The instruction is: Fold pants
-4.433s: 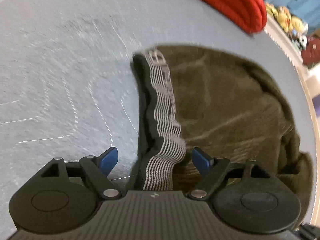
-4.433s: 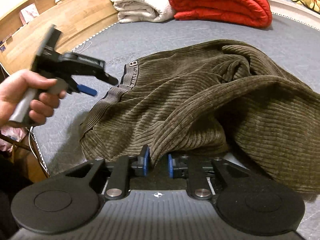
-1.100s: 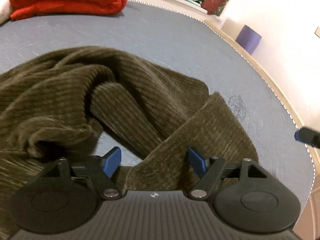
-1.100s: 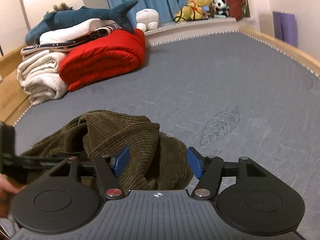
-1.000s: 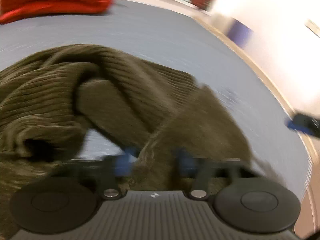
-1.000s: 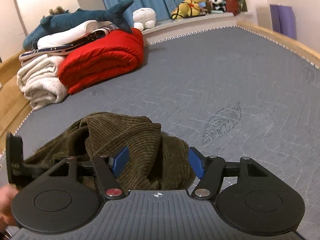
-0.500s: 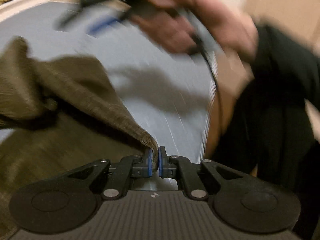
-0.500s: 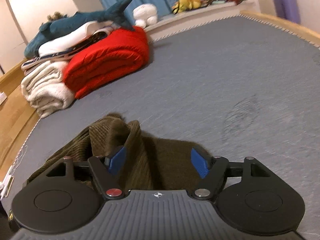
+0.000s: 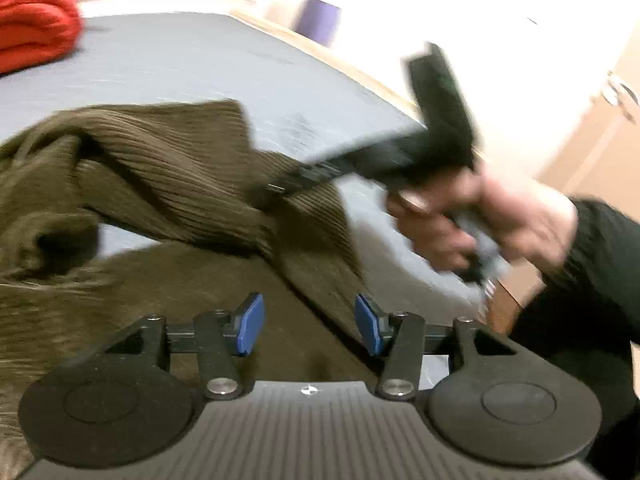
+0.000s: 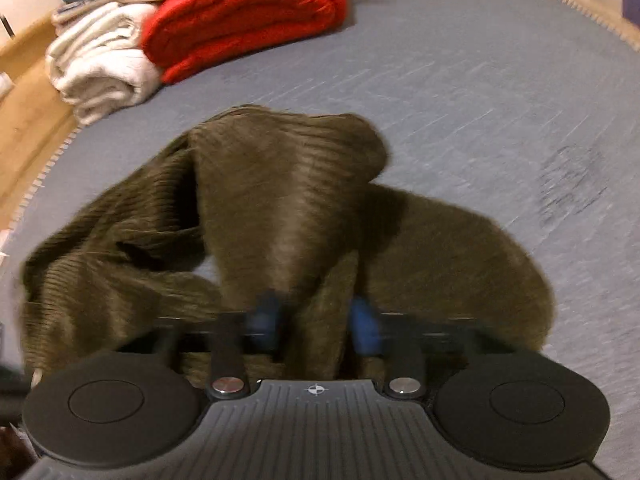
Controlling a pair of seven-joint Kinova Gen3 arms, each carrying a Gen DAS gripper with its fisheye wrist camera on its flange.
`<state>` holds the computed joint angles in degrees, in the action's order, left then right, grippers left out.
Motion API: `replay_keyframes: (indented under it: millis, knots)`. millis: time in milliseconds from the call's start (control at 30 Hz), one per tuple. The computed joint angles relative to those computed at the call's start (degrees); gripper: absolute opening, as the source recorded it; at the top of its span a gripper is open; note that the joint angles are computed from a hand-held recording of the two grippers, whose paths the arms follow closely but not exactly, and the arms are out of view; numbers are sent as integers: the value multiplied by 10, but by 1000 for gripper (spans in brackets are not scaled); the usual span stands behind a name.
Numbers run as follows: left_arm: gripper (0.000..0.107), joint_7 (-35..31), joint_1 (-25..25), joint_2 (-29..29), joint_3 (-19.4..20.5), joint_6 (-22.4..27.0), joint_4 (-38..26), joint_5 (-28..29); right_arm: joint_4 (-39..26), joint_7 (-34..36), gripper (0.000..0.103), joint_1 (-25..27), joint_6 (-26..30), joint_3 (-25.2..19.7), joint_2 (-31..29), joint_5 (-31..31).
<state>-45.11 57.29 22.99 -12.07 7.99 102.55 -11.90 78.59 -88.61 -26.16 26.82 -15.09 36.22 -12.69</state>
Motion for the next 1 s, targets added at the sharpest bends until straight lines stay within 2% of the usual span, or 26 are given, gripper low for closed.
replay_keyframes:
  millis: [33, 167, 267, 333, 367, 467, 567, 600, 667, 700, 767, 833, 933, 1000]
  knots:
    - [55, 23, 20, 4, -27, 15, -10, -13, 6, 4, 19, 5, -6, -6, -4, -1]
    - [55, 117, 98, 27, -133, 28, -19, -45, 45, 39, 11, 54, -41, -58, -27, -9]
    - [55, 166, 146, 33, -201, 31, -17, -54, 86, 65, 10, 104, -88, -93, -60, -50]
    - [55, 210, 162, 44, -224, 36, -24, -68, 123, 95, 10, 148, -115, -118, -97, -94]
    - [55, 233, 167, 47, -234, 38, -27, -74, 135, 102, 10, 157, -115, -114, -117, -105]
    - [55, 282, 159, 26, -226, 75, -34, -92, 163, 99, 10, 159, -63, -66, -180, -99]
    - [55, 292, 130, 22, -190, 136, -55, -89, 179, 159, 10, 175, 7, -73, -204, -38]
    - [55, 297, 124, 22, -181, 154, -62, -91, 189, 182, 11, 162, 30, -67, -210, -15]
    - [55, 310, 108, 21, -164, 175, -68, -92, 203, 206, 11, 118, 65, -23, -215, 30]
    - [55, 322, 104, 19, -160, 179, -67, -96, 205, 204, 16, 96, 68, 4, -213, 42]
    - [56, 348, 104, 15, -158, 184, -63, -112, 212, 181, 29, 76, 47, 33, -215, 37]
    - [58, 373, 111, 9, -157, 192, -57, -134, 218, 171, 55, 92, 2, 26, -212, -1]
    - [59, 400, 114, -2, -147, 204, -48, -166, 212, 173, 66, 122, -59, 0, -195, -63]
    - [59, 412, 111, -6, -137, 215, -43, -183, 192, 159, 70, 119, -74, -5, -169, -74]
